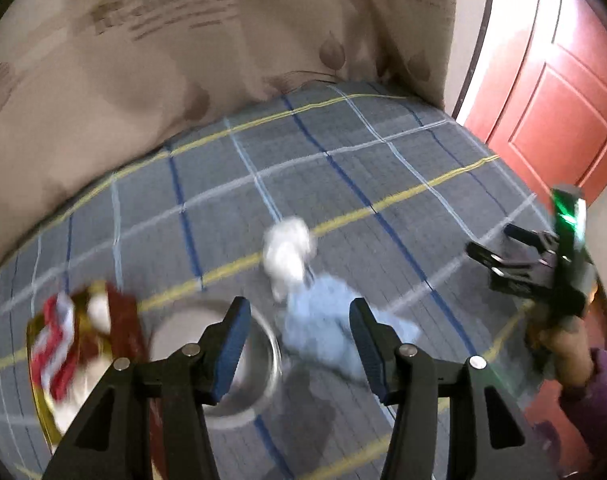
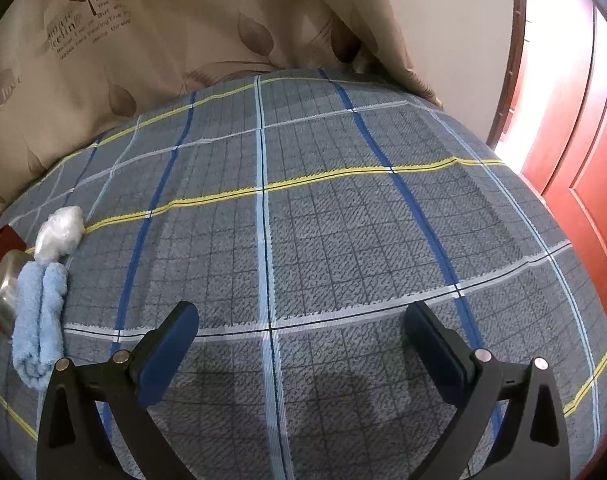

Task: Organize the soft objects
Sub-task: 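Grasp the white plastic bag with the left gripper and lift it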

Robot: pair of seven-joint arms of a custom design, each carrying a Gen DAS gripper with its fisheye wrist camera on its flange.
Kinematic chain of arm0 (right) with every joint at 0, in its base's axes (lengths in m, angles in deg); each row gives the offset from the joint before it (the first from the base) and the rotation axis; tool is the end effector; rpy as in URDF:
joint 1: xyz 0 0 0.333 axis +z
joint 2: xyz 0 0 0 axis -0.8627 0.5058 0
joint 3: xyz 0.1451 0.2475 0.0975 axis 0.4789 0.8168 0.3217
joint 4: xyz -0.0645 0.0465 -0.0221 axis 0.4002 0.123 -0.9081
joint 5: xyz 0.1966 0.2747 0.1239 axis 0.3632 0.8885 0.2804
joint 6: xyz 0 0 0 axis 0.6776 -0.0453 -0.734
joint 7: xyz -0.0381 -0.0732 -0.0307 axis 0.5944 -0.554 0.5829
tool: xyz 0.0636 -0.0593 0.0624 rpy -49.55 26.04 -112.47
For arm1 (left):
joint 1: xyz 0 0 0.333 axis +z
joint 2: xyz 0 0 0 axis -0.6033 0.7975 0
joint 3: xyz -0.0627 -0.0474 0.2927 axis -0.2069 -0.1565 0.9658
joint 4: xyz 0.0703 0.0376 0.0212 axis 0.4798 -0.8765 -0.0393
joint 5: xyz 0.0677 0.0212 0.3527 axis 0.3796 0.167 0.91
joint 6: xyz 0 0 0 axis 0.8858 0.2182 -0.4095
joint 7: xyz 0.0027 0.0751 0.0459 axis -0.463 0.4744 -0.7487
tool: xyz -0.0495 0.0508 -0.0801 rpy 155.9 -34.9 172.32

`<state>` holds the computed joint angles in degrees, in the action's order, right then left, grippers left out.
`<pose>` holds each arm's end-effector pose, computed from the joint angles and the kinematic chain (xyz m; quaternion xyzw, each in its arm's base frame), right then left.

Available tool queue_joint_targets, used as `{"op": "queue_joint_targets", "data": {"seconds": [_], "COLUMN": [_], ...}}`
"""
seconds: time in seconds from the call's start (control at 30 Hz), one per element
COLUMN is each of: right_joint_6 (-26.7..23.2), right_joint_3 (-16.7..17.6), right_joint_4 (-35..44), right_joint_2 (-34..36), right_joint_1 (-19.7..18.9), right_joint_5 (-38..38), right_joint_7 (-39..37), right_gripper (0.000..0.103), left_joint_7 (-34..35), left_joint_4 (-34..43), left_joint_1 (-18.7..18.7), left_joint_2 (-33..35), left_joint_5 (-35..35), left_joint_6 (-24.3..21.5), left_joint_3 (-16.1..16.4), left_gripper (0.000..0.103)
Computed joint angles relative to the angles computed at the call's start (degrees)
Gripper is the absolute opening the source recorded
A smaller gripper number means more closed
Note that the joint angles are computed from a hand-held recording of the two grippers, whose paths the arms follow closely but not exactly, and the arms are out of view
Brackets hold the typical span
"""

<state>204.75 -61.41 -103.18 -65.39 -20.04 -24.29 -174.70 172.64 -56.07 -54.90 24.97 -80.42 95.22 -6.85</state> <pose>0.3772 0.4202 0.4517 -0.4864 0.8091 -0.2588 0.2046 0.5246 -0.3314 0.5572 -0.3768 0.8895 -0.2393 0.0977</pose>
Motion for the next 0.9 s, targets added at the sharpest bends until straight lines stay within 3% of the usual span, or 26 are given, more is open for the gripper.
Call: {"op": "queue_joint_targets", "data": {"seconds": [0.2,0.43,0.63,0.67,0.73,0.83,0.9], "right_joint_6": [1.8,2.5,2.6,2.5,2.4,2.0,1.9], "right_joint_3": [0.2,0.6,0.9,0.9,1.0,1.2,1.2], "right_joint_4": [-2.1,-2.8,-3.7,-3.8,-4.0,-4.5,-4.8], "right_joint_2": [-1.5,-2.1,-2.8,-2.9,-3.2,-3.6,-3.8], "right_joint_1": [-0.2,-0.7,-0.9,-1.0,-1.1,-1.2,-1.5], "right_joint_5": [-2.3,-3.6,-4.6,-4.7,-4.8,-5.1,-4.8], "right_joint_7": [3.4,4.8,6.8,7.1,7.6,9.1,9.4], "right_gripper": [0.102,0.102,0.102,0.102,0.102,0.102,0.102], "left_joint_7": [-0.3,-0.7,-2.1,-3.2,-4.9,-6.1,-7.1], "left_joint_4": [22.6,36.9,41.7,41.4,38.1,38.0,34.1], "left_joint_1": [-1.8,-3.8,-5.7,-5.9,-5.9,-6.2,-5.7], "left_joint_2": [17.3,27.8,31.9,32.0,30.5,30.4,28.1], "left_joint_5": [1.9,3.1,5.5,5.8,6.3,7.0,6.6], "left_joint_6": [-14.4,-23.1,-24.8,-24.0,-20.1,-19.4,-15.8], "left_joint_3": [0.3,1.3,2.8,3.1,3.5,3.3,2.9], "left_gripper": [0.053,0.053,0.053,0.051,0.034,0.032,0.031]}}
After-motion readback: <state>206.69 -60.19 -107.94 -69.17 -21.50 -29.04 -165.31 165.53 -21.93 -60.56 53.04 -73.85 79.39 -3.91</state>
